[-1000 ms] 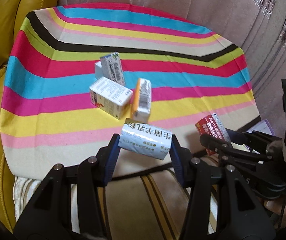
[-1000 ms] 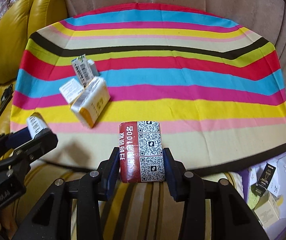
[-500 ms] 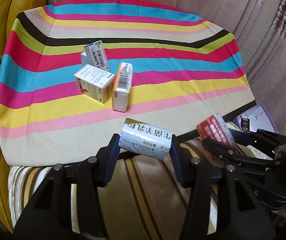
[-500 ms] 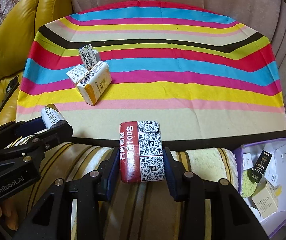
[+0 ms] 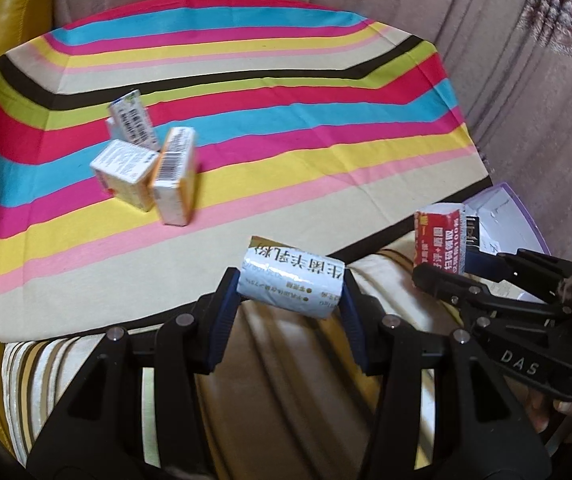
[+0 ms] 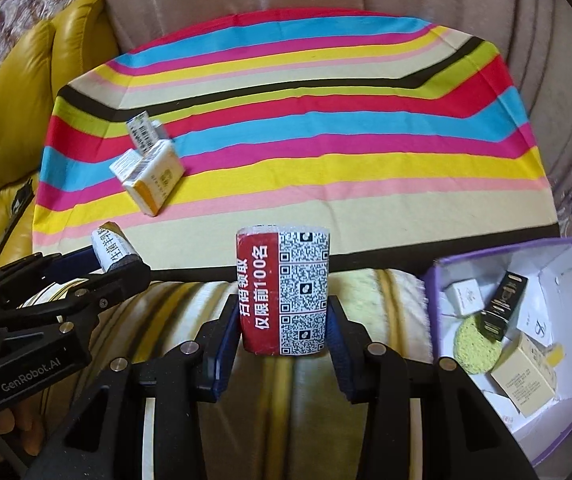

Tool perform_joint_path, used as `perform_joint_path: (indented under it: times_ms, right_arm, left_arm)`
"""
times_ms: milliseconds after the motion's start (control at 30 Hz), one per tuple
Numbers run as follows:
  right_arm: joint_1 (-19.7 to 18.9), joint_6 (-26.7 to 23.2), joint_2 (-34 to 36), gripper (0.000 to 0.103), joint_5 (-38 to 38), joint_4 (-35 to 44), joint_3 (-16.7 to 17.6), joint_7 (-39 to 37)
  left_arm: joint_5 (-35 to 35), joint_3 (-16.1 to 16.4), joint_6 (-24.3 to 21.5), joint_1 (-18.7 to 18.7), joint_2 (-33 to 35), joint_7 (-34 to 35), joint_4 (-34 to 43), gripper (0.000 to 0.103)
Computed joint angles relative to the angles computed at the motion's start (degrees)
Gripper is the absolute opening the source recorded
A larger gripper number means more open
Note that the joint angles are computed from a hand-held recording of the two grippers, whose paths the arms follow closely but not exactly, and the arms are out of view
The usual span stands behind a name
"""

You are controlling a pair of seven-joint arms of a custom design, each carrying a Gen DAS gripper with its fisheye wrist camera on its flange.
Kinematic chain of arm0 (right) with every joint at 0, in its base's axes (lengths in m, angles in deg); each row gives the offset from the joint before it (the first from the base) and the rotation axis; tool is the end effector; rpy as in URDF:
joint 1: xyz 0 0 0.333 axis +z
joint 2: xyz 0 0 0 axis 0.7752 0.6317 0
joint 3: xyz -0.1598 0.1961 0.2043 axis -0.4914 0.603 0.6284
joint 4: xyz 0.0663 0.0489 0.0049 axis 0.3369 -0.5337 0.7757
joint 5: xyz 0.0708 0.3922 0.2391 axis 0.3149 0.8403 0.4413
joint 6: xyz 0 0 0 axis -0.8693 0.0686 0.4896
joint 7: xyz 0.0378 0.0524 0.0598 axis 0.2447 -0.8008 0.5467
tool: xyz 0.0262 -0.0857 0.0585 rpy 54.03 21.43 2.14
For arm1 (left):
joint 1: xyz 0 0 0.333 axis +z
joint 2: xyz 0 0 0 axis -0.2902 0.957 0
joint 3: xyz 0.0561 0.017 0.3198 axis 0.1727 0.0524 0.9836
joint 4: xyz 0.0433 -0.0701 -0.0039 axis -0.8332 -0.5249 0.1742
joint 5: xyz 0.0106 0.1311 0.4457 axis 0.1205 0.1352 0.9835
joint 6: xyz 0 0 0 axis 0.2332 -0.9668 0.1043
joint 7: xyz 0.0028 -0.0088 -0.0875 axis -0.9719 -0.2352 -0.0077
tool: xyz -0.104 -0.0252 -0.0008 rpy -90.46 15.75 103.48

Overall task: Organize objects
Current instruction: 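Carry the red QR box and white cylinder box over the purple-rimmed box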

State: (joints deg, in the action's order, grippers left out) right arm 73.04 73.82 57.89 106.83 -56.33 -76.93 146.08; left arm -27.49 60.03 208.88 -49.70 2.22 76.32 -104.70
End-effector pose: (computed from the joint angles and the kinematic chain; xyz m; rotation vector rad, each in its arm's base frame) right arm 0.6034 0.3550 0.4836 -2.3495 1.0500 -0.1512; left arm 0.5110 -0.5125 0.4728 -2.2223 1.4188 -0.7044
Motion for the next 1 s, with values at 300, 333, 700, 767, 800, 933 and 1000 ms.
perform_joint_path:
  times_ms: [300, 333, 700, 767, 800, 933, 1000]
  right_arm:
    - [-2.3, 0.7, -0.9, 0.042, 0.8, -0.9, -1.6, 0.7]
    - [-2.6, 0.7, -0.9, 0.042, 0.8, -1.0, -1.8, 0.9]
    - [-5.5, 1.9, -1.1, 0.042, -2.1, -1.8, -3.7, 4.6]
    - [-6.1, 2.1, -1.0, 0.042, -2.8, -1.9, -4.0, 5.3]
    - [-6.4, 2.1, -1.0, 0.042, -2.9, -2.0, -4.1, 5.4]
    - [-7.3, 2.4, -0.9, 0.042, -4.2, -2.3, -4.6, 6.7]
    - [-7.6, 2.7, -1.0, 0.042, -5.1, -2.6, -4.8, 7.6]
  left_arm:
    - [-0.8, 1.3, -0.3, -2.3, 7.4, 7.7, 10.1, 0.053]
    - [-1.0, 1.5, -0.3, -2.6, 8.3, 8.6, 11.3, 0.053]
    - [-4.5, 4.5, -0.6, -6.3, 18.0, 19.2, 25.2, 0.053]
    - [-5.6, 5.0, -0.8, -6.9, 20.4, 21.7, 28.6, 0.053]
    - [-6.2, 5.3, -1.1, -7.2, 21.8, 23.0, 30.6, 0.053]
    - [-8.8, 6.5, -2.9, -8.8, 27.7, 28.8, 39.8, 0.053]
    - [-10.2, 7.1, -4.3, -9.6, 30.9, 32.0, 45.0, 0.053]
